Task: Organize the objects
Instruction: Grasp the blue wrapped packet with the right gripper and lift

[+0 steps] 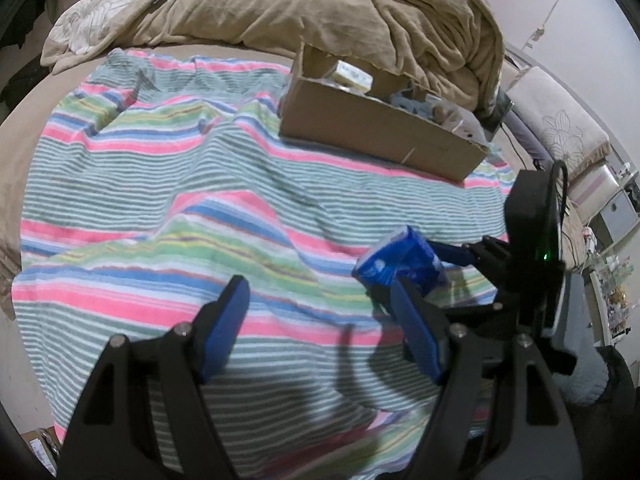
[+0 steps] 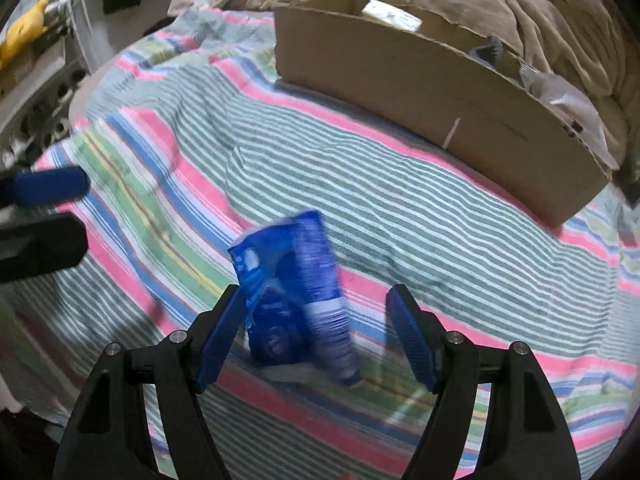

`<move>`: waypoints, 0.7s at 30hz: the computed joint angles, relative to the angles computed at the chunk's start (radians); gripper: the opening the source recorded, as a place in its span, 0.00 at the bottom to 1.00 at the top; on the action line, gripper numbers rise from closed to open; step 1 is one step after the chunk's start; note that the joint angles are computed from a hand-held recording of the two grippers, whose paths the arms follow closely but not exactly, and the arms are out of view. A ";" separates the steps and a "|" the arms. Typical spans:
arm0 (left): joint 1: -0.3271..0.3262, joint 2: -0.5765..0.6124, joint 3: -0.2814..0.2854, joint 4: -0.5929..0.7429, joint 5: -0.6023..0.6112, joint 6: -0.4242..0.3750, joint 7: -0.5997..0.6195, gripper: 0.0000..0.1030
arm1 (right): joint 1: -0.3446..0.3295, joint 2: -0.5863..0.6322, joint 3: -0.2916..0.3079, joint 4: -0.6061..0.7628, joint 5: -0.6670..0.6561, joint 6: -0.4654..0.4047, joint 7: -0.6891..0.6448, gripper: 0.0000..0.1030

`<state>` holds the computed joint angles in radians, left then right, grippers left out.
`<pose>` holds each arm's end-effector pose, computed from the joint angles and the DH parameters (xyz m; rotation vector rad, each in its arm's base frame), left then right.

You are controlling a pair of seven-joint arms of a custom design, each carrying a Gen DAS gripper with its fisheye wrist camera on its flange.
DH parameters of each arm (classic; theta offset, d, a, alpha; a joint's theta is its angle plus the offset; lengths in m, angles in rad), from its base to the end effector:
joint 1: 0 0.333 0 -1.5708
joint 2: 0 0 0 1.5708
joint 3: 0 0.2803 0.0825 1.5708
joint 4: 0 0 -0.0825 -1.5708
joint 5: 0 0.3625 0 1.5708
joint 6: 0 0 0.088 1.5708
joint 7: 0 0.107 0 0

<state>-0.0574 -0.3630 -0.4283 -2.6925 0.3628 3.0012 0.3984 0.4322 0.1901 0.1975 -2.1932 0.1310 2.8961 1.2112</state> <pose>0.3716 -0.2220 0.3850 -2.2084 1.5967 -0.8720 0.4681 0.3288 0.3376 -2.4882 0.9273 -0.3151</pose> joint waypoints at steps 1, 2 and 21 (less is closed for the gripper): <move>-0.001 0.001 0.002 0.000 0.000 0.000 0.001 0.73 | 0.001 0.001 -0.002 -0.001 -0.006 0.002 0.002 0.74; -0.002 0.002 0.003 0.001 0.000 -0.001 0.003 0.73 | 0.001 0.001 -0.004 0.000 -0.008 0.002 0.004 0.70; 0.043 0.012 0.001 0.054 0.065 -0.019 -0.017 0.73 | -0.055 -0.092 0.010 0.101 0.559 -0.132 -0.402 0.12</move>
